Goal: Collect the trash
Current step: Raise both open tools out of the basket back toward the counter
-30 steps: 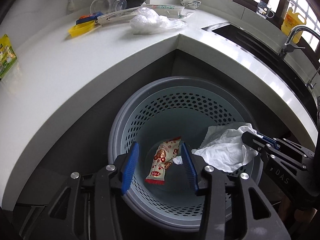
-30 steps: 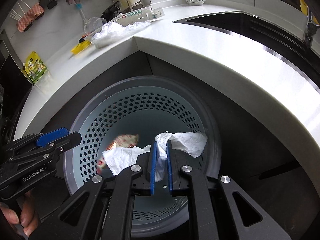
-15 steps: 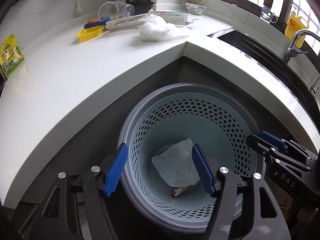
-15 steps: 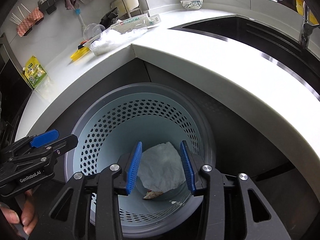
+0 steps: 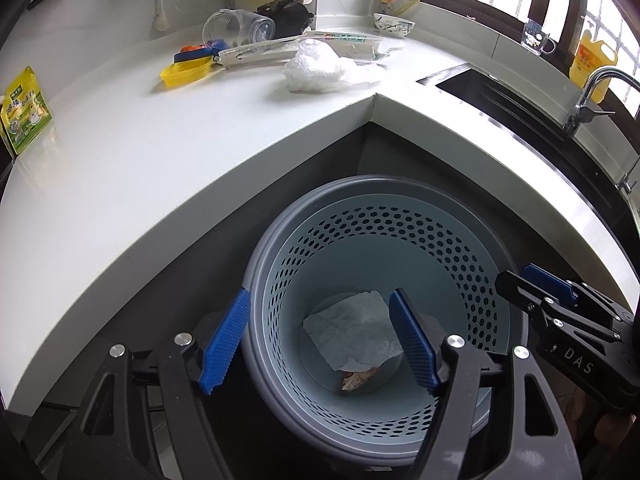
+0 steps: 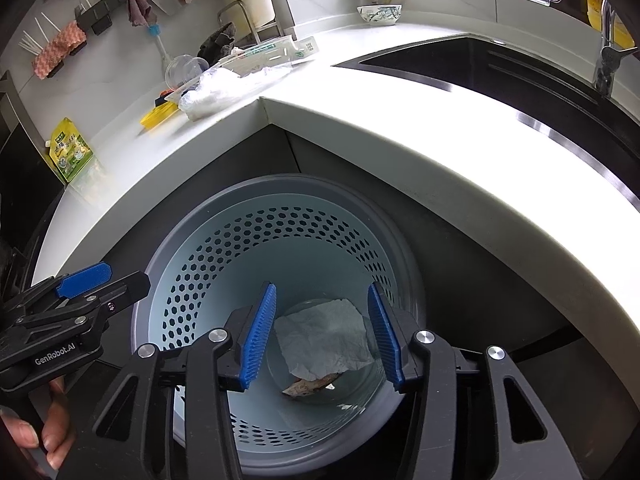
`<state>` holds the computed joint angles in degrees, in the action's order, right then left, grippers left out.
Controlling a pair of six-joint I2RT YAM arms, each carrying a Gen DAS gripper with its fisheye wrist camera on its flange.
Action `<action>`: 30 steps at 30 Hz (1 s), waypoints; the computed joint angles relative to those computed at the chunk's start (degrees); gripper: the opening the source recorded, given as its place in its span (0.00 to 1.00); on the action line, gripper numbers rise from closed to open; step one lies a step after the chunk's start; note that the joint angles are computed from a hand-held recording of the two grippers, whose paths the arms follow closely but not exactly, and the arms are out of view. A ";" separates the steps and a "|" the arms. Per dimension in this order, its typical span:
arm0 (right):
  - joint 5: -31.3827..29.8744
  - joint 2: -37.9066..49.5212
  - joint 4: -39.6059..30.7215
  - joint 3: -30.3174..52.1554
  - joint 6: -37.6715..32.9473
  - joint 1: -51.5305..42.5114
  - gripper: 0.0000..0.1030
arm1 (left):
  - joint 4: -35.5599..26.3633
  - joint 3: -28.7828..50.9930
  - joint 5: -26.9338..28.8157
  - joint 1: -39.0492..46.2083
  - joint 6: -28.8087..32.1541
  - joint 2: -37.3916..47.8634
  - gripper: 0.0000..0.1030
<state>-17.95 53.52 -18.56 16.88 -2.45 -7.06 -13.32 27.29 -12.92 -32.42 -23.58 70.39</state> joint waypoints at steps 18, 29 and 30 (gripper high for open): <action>1.25 -1.80 -2.13 3.53 -0.17 -1.85 0.53 | -3.93 1.36 0.31 3.72 2.11 -4.84 0.73; 4.64 -3.78 -2.60 6.77 3.30 3.03 0.67 | -7.44 3.24 1.05 7.09 5.23 -12.17 0.85; 4.75 -3.32 -2.27 7.13 3.80 3.38 0.68 | -7.57 3.52 0.80 7.53 5.97 -12.64 0.86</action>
<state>-13.19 50.20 -20.83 24.01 1.35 -3.68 -20.88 30.81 -12.12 -24.89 -17.60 57.75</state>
